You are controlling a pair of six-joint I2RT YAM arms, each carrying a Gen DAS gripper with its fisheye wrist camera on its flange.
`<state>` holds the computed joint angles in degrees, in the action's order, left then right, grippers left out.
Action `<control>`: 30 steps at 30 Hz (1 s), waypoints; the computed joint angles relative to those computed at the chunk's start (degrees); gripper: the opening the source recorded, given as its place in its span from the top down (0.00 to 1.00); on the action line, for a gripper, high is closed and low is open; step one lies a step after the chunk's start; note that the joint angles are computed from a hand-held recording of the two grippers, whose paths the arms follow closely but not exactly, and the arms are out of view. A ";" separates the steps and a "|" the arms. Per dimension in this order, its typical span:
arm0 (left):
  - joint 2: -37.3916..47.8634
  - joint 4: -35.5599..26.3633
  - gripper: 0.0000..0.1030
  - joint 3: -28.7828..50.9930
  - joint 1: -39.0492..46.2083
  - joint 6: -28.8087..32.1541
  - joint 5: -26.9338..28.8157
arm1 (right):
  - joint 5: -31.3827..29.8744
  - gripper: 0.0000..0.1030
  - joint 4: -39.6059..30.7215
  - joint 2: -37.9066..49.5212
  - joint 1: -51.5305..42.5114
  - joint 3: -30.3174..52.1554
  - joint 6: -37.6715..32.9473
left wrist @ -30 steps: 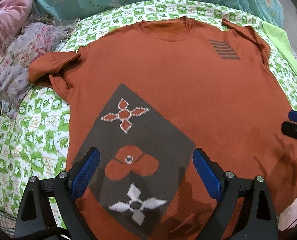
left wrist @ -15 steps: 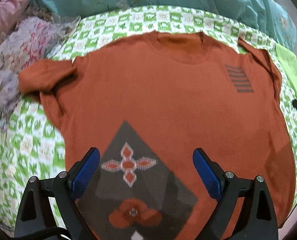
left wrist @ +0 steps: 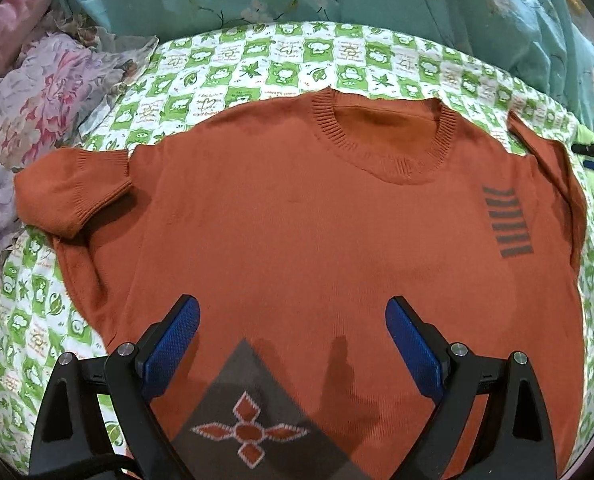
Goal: Fold small clothes
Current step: 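Grasp the orange sweater's side edge near the sleeve with the right tool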
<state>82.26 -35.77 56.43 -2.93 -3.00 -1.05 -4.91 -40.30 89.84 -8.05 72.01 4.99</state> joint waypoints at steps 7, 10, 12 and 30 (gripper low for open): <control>6.36 1.29 0.08 2.41 -1.16 -4.87 -1.65 | -0.65 0.32 -7.54 20.86 -1.72 21.87 -10.17; 7.21 1.67 0.08 2.95 -1.95 -6.01 -2.21 | -3.13 0.32 -13.43 28.51 -1.79 29.59 -14.06; 7.82 1.78 0.08 3.35 -2.33 -6.32 -2.22 | -3.53 0.51 -14.33 29.43 -1.12 29.69 -16.13; -1.48 -0.55 0.08 0.88 6.02 -1.76 6.74 | -13.79 0.94 21.53 -12.45 28.40 -13.54 26.06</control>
